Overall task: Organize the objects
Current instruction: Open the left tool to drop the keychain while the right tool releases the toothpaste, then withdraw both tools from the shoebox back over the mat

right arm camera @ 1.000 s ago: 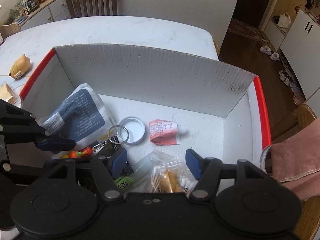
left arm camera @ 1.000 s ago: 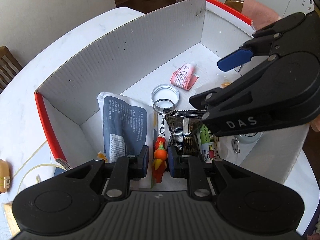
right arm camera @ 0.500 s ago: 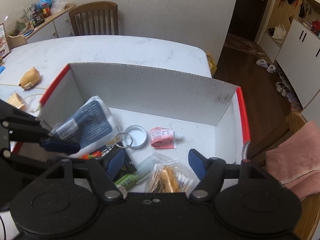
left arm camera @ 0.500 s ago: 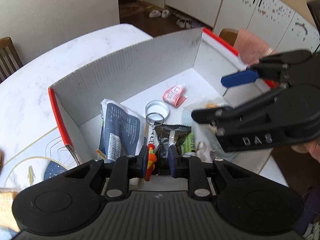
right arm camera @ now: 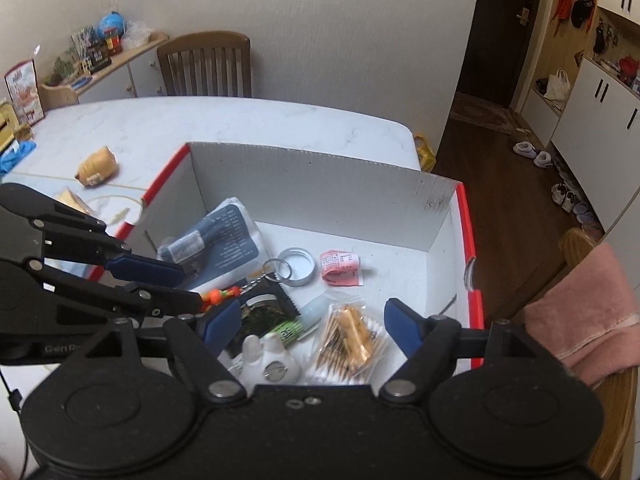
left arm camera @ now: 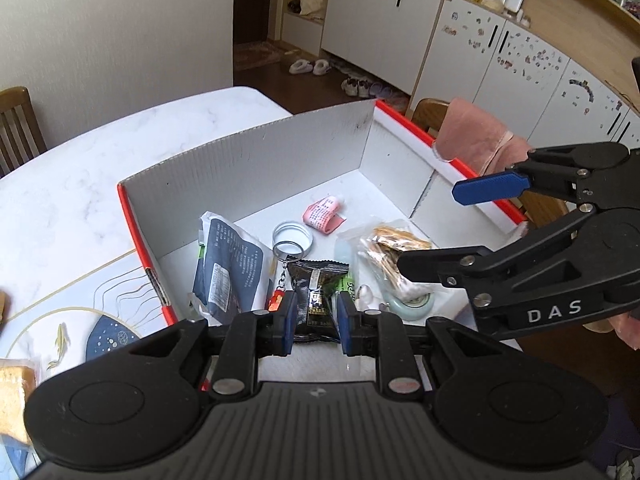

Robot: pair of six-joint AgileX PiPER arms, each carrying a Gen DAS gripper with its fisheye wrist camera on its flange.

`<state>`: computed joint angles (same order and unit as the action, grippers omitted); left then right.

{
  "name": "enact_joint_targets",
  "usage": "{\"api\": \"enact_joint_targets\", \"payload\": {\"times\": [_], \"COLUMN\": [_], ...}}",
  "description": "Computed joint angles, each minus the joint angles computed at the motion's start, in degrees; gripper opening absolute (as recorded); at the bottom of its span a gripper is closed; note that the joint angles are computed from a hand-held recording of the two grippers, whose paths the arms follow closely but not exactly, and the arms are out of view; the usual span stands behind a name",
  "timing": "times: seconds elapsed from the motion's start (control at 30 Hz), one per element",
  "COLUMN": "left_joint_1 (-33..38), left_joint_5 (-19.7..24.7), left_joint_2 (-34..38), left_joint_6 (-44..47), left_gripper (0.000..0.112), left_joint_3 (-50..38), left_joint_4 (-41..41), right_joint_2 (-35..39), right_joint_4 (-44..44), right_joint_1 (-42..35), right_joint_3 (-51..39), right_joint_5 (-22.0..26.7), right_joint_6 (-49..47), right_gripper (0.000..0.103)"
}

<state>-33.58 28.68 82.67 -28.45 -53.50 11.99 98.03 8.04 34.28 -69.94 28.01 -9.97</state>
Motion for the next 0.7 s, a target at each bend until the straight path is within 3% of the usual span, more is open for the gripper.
{"api": "enact_joint_targets", "payload": {"times": [0.33,0.43,0.47,0.63,0.7], "left_joint_1": [0.2,1.0,1.4,6.1,8.7], "left_joint_5": [-1.3,-1.4,-1.6,-1.7,-1.2], "left_joint_2": [-9.6,-13.3,-14.8,-21.8,-24.6], "left_joint_6": [-2.4,-1.6,-1.0,5.8,9.1], "left_gripper": [0.021,0.04,0.051,0.055,0.064], "left_joint_3": [6.0,8.2,9.1,13.6,15.3], "left_joint_4": [1.2,0.8,0.4,-6.2,-8.5], "right_joint_2": [-7.1,-8.3,-8.5,-8.3,-7.5], "right_joint_4": [3.1,2.7,2.3,-3.0,-5.1], "right_joint_1": [2.6,4.4,5.2,10.1,12.0], "right_joint_3": [6.1,6.7,6.7,6.0,4.8], "right_joint_5": [-3.2,-3.9,-4.0,-5.1,-4.9], "right_joint_6": [0.9,2.6,3.4,10.4,13.4], "right_gripper": [0.083,0.084,0.084,0.085,0.086]}}
